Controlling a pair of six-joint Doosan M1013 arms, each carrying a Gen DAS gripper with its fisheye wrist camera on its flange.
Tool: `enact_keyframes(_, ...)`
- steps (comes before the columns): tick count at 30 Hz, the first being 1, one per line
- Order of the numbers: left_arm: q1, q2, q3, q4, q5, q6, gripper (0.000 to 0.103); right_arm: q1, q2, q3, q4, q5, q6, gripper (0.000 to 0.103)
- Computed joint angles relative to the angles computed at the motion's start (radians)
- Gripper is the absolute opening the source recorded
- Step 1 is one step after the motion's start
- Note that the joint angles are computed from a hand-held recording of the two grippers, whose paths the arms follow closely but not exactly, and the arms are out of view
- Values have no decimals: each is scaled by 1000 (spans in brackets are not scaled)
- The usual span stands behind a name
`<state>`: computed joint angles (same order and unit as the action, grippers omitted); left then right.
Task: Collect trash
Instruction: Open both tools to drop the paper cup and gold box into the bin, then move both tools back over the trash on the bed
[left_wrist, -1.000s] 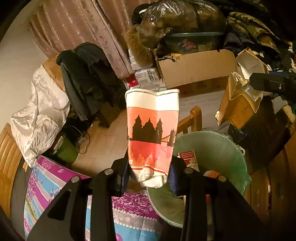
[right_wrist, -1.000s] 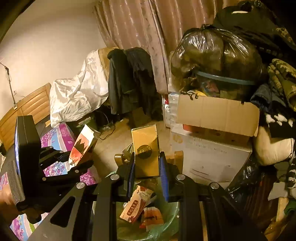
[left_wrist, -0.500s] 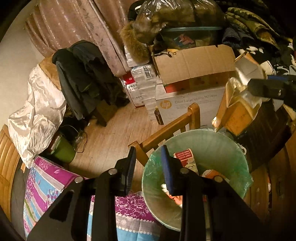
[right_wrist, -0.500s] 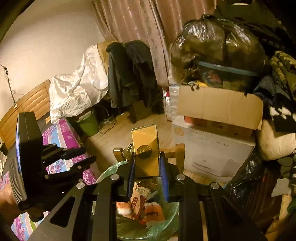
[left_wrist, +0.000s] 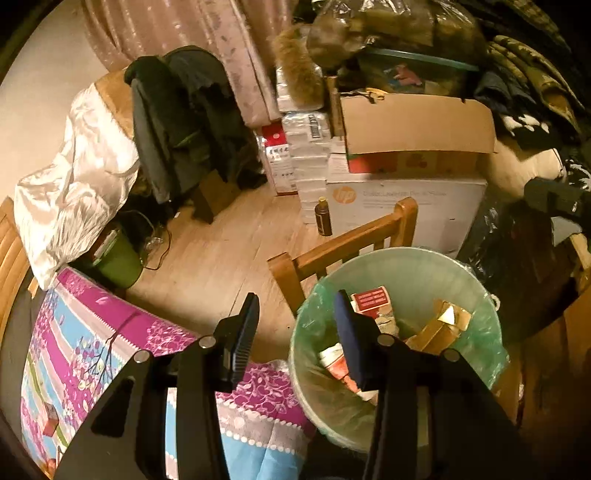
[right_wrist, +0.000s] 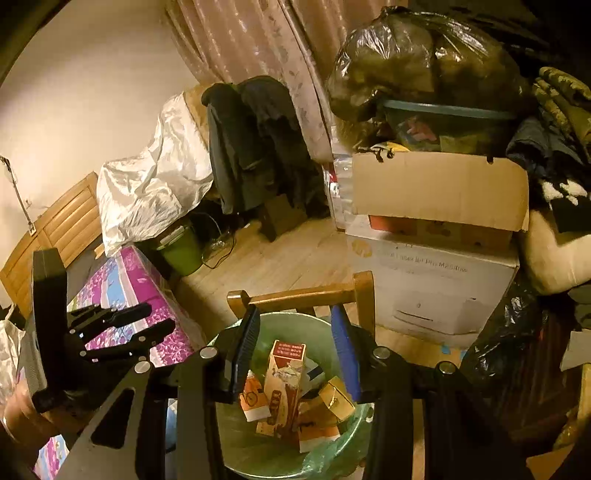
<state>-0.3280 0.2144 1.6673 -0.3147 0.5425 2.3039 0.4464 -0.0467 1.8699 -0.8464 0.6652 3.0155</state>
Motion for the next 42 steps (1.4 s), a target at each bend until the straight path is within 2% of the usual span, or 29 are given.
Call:
enact_keyframes(2,7,-8,14,-2,-12,-2,41,9,0,1,-33,-3,28,42)
enact_keyframes(3,17,-13,23,-49,-17,32,41,18,1,1,-59,-2,48,42)
enact_keyframes(4,31,-20,33,-119,-21,87,41,27,2,0,-83,4,63,42)
enact_keyframes(6,74,-43,66,-339,-19,280,41,52,11,-7,-139,28,84,42)
enact_keyframes(7,86,-47,73,-395,-12,329,41,66,17,-13,-171,41,91,42)
enact_keyframes(9,134,-59,92,-567,45,476,41,89,27,-22,-218,53,103,42)
enact_keyframes(11,172,-65,103,-665,99,552,41,110,35,-30,-258,54,121,42)
enact_keyframes(16,264,-85,133,-811,204,620,41,166,69,-59,-318,36,125,42)
enact_keyframes(19,302,-103,158,-793,205,614,43,198,100,-86,-289,13,62,42)
enact_keyframes(24,367,-138,221,-695,123,558,45,243,165,-142,-192,-23,-95,42)
enact_keyframes(29,471,-157,282,-549,61,360,45,270,231,-208,-40,-77,-264,42)
enact_keyframes(34,585,-168,347,-440,26,175,45,296,326,-315,220,-107,-572,43)
enact_keyframes(39,694,-169,388,-343,11,11,45,320,429,-439,452,-79,-887,46)
enact_keyframes(42,743,-171,397,-330,1,-28,45,332,496,-525,591,-49,-1046,47)
